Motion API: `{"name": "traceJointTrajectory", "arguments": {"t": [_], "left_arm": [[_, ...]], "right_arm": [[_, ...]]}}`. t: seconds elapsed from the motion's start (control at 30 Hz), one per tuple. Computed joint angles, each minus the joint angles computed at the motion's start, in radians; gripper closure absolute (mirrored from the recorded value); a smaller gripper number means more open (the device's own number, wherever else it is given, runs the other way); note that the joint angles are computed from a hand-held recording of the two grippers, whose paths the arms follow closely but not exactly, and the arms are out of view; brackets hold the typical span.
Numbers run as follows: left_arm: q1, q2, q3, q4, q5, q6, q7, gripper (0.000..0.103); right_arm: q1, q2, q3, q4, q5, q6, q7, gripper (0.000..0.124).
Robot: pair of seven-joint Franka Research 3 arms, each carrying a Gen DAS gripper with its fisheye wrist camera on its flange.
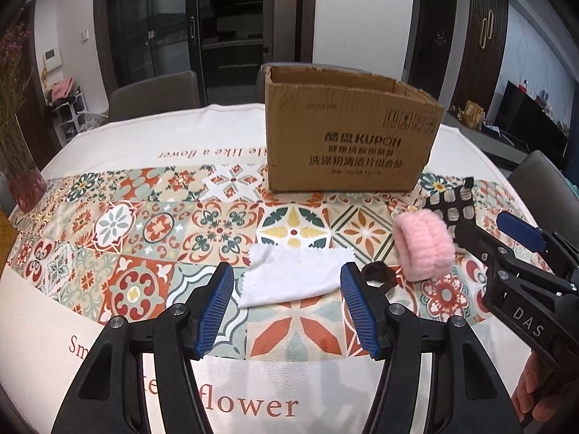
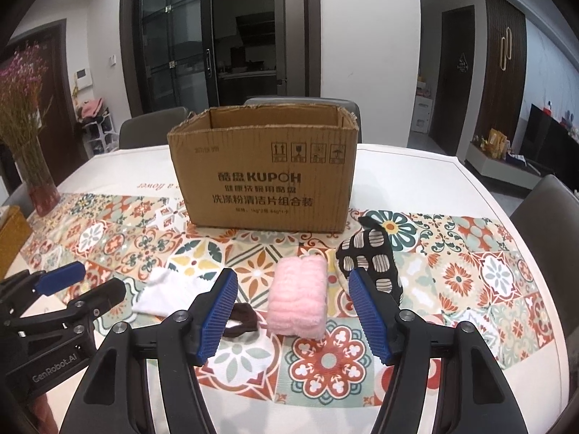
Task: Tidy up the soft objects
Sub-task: 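Move both open tools back toward the white cloth and pink hair band, then grasp the white cloth with the left tool while the right tool grasps the pink hair band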
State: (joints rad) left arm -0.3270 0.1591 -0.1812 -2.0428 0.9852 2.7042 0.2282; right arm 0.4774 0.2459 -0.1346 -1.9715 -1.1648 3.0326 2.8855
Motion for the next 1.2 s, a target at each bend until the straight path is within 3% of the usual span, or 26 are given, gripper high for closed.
{"name": "traceJointTrajectory", "arguments": {"t": [0.23, 0.67, 0.9, 1.2], "left_arm": [[0.006, 0.056, 0.007, 0.028, -0.082, 0.034, 0.058, 0.043], [-0.010, 0.150, 0.032, 0.097, -0.199, 0.048, 0.158, 0.043], [0.007, 0.198, 0.020, 0.120, -0.347, 0.075, 0.272, 0.039], [-0.018, 0.249, 0.048, 0.175, -0.393, 0.046, 0.306, 0.037]], "right_arm": [[-0.010, 0.048, 0.014, 0.008, 0.155, 0.019, -0.155, 0.059], [0.022, 0.126, -0.017, 0.027, 0.447, 0.041, -0.389, 0.059], [0.031, 0.154, -0.020, 0.036, 0.579, 0.048, -0.504, 0.059], [0.058, 0.191, -0.036, 0.063, 0.722, 0.027, -0.625, 0.059]]}}
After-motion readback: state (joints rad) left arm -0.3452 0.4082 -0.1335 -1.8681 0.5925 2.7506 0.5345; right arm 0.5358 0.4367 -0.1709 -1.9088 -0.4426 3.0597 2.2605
